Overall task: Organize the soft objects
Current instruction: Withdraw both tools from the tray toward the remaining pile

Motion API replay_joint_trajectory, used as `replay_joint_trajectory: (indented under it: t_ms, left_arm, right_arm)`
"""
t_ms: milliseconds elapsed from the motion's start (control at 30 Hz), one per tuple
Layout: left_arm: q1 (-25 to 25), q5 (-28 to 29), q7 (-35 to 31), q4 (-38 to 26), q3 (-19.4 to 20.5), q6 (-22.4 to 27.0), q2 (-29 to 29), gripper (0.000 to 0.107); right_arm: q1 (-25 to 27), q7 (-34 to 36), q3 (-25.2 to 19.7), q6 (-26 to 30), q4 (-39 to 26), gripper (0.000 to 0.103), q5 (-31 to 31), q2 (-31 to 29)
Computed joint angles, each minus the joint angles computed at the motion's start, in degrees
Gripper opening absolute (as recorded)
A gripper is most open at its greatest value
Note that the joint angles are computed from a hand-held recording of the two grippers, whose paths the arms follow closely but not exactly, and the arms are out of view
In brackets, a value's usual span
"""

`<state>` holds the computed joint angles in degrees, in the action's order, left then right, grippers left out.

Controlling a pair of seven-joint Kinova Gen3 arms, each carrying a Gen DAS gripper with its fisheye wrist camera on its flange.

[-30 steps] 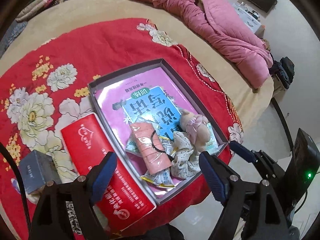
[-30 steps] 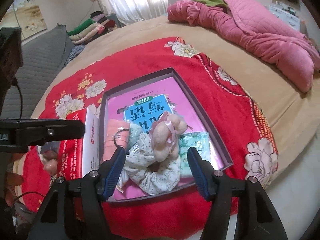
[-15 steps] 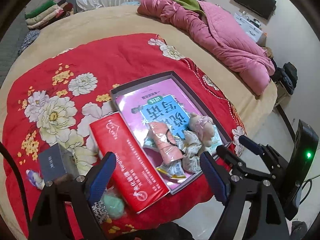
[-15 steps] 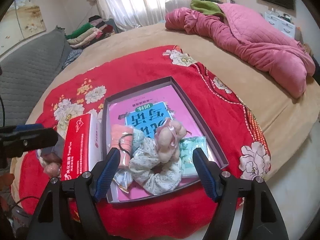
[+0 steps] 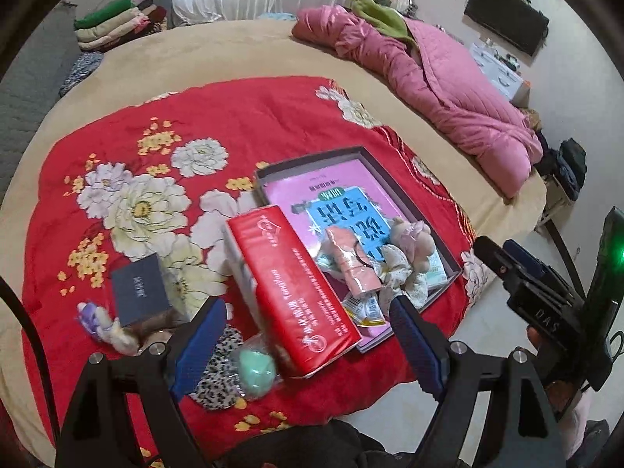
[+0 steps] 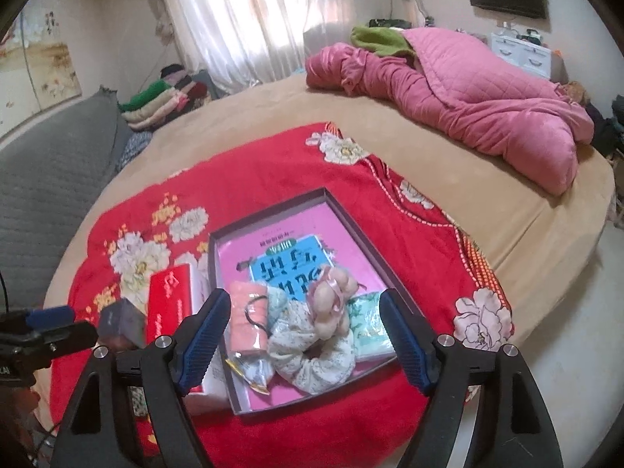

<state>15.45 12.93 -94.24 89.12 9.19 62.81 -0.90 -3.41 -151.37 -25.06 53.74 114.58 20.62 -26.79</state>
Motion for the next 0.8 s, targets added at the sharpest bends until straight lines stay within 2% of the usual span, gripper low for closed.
replay_joint_trajectory:
  t_ms: [200,400,800]
  left_arm:
    - [-2.7,1.2,-2.3,0.1,-2.4,1.2,-2.7,0.085]
    - [-5.9,2.2,-4.7,0.2,-4.9,2.4,-5.2,0.085]
    - [-11.4,5.3,-9.5,1.3,-9.3,5.3,-8.2,0.085]
  right_arm:
    - [1.2,-0.8,-4.5,4.0,-4.3,0.08,3.3,0.3]
    - [1.1,-1.0,-6.5,4.7,-7.7,0.08,4.7,-0.4]
    - [2.8,-0.4,-13.6,6.5,-14.1,0.08,6.6,1.4]
